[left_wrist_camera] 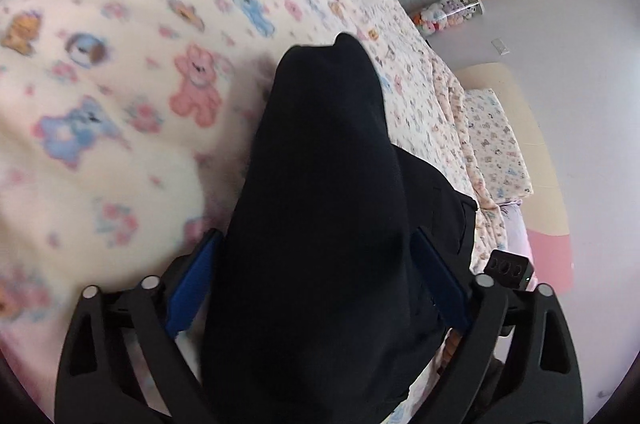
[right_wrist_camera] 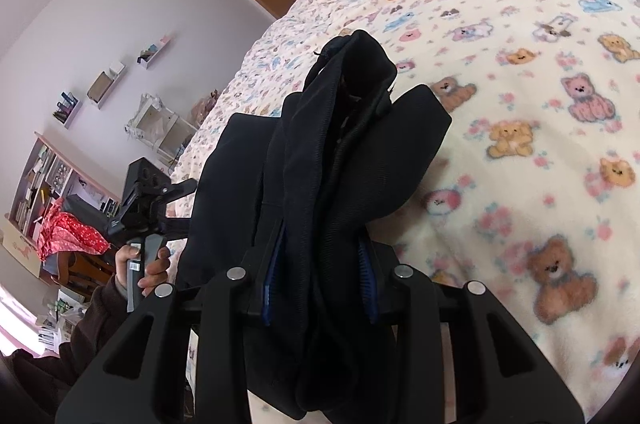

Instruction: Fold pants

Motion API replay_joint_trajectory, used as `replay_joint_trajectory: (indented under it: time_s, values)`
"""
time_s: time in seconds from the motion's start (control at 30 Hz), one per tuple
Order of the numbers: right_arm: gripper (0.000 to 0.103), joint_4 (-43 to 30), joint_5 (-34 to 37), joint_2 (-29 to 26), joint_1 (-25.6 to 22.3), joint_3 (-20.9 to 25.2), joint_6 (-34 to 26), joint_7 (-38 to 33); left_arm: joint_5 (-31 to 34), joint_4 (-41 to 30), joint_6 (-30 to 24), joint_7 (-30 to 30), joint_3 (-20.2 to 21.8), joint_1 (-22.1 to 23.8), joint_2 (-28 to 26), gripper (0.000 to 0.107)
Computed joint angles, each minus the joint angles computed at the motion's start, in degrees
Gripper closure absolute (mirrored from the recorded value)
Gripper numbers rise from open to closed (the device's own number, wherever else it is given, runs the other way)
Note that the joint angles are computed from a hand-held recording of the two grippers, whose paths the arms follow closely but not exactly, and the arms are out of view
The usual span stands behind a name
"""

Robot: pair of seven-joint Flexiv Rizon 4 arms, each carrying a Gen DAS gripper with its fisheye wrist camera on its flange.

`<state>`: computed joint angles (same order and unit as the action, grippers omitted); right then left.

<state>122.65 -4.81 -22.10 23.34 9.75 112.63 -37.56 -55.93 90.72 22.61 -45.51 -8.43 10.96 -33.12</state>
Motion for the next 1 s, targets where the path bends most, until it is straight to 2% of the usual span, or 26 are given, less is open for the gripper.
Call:
replay_joint_trajectory:
  time_s: [0.03, 0.17, 0.23, 0.37, 0.43, 0.53, 0.67, 0.7, 0.8, 0.83, 1.0]
  values:
    - [0.068, 0.05, 0.22, -0.17, 0.01, 0.01, 0.34, 0.07, 0.10, -0.91, -0.95, -0.97, -0.19, 0.14, -0.98, 0.023]
    - [0.068, 0.75, 1.81, -1.15, 0.35, -0.04, 2.88, 0.49, -1.26, -2.31, -3.61, -2.69, -1.26, 0.83, -2.89, 0.028]
    - [0.067, 1.16, 2.19, -1.85, 0.01, 0.35, 4.70, 0.85, -1.58, -2.26, -4.98, -2.33, -1.64, 1.05, -2.69, 0.039]
    - [0.066, 1.68, 2.25, -2.50, -0.42, 0.53, 6.14, 1.44, -4.37, 0.19, -7.01, 2.53, -2.09, 1.64, -0.36, 0.041]
    - [0.066, 1.76, 2.23, -2.63, -0.43, 0.46, 6.34, 1.62, -5.68, 0.05, -7.54, 2.61, -1.78, 1.47, -0.49, 0.043]
    - [0.063, 1.95, 3.78, -2.06, 1.61, -1.07, 5.53, 0.87, -3.34, -0.80, -4.81, -0.02, -0.19, -0.22, -1.10, 0.048]
    - [0.056, 1.44, 5.07, -1.62, 2.75, -2.16, 2.49, 0.69, -3.78, -0.16, -2.88, -0.99, -0.35, -0.19, -1.16, 0.052]
    - [0.055, 1.26, 5.47, -1.54, 3.22, -2.52, 1.97, 0.69, -3.36, 0.05, -2.01, -1.55, -0.10, -0.45, -0.96, 0.058]
    - [0.061, 1.33, 9.58, -0.25, 9.90, -8.16, 1.12, -2.52, -1.76, 0.81, 0.26, -2.25, 0.42, -1.05, 0.11, 0.072]
    - [0.064, 1.38, 10.68, -0.11, 10.74, -8.62, 1.66, -3.08, -1.12, 1.10, 1.13, -1.74, 0.55, -1.29, 0.65, 0.076]
    - [0.071, 1.44, 13.08, 0.08, 9.47, -5.97, 5.99, -3.81, -0.45, 4.78, 5.90, 2.92, 0.80, -2.79, 5.58, 0.083]
